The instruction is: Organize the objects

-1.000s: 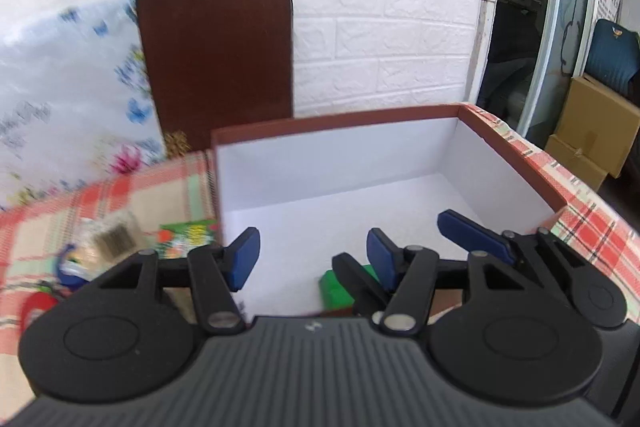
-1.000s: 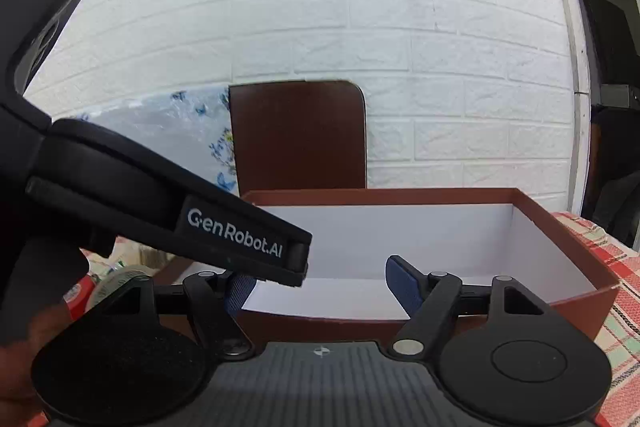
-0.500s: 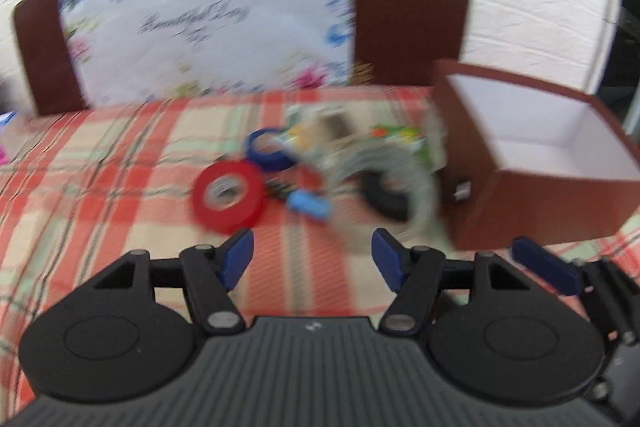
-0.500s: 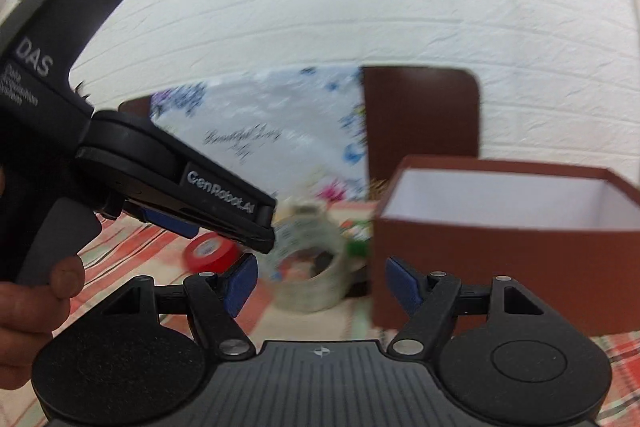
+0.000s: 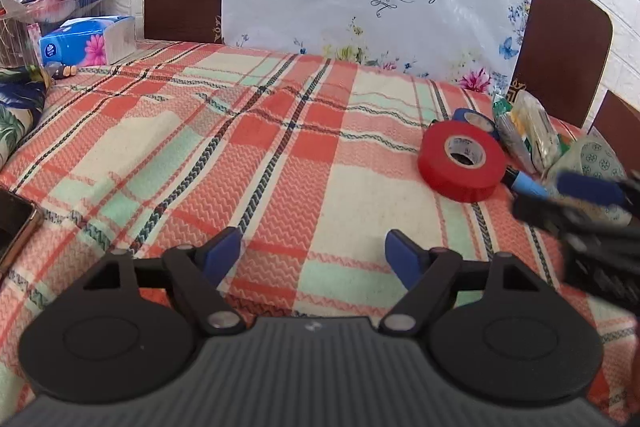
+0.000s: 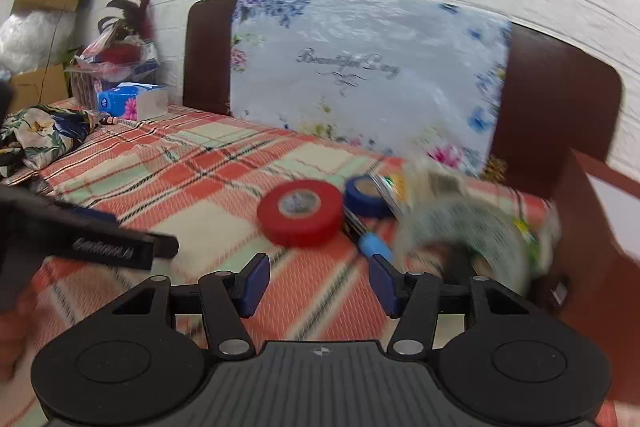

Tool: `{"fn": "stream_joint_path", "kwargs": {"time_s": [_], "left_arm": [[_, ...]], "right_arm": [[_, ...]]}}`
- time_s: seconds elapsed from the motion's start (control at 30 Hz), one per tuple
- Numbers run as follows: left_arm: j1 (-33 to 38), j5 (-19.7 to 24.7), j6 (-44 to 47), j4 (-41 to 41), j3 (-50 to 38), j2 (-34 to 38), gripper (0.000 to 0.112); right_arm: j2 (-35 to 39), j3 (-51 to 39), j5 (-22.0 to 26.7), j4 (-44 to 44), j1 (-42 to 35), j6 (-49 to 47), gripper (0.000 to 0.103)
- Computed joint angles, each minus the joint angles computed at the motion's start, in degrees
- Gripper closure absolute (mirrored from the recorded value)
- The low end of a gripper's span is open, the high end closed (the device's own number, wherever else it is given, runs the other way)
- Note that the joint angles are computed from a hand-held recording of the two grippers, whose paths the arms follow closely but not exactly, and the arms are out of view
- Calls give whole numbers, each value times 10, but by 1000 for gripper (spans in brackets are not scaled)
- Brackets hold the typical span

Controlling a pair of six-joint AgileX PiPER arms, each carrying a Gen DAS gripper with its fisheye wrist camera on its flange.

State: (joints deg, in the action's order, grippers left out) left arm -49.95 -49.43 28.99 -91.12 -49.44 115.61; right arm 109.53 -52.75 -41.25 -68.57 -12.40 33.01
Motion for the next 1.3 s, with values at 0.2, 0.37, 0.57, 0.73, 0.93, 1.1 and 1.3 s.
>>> {"fn": "stream_joint_path", "kwargs": {"time_s": [0.2, 0.37, 0.57, 0.73, 0.93, 1.1, 1.3], "left_arm": [[-10, -10, 17, -13, -22, 19, 28], [-13, -13, 18, -17, -24, 22, 26], [-17, -18, 46, -36, -39, 28, 25], [-20, -23, 67, -50, -46, 30, 25], [-22, -26, 72, -57, -47, 29, 25], [-20, -24, 58, -49, -41, 27, 25], [-19, -20, 28, -29, -30, 23, 25]], "right_arm": [[78, -133, 113, 54, 103, -23, 21], [78, -127, 113, 79, 117, -60, 34], [28, -54, 85, 67, 70, -40, 63], [3, -7, 65, -48, 5, 41, 88], [-23, 25, 10, -32, -18, -11, 52], [-5, 7, 46, 43, 38, -90, 42], [44, -60, 103, 96, 89, -98, 31]]}}
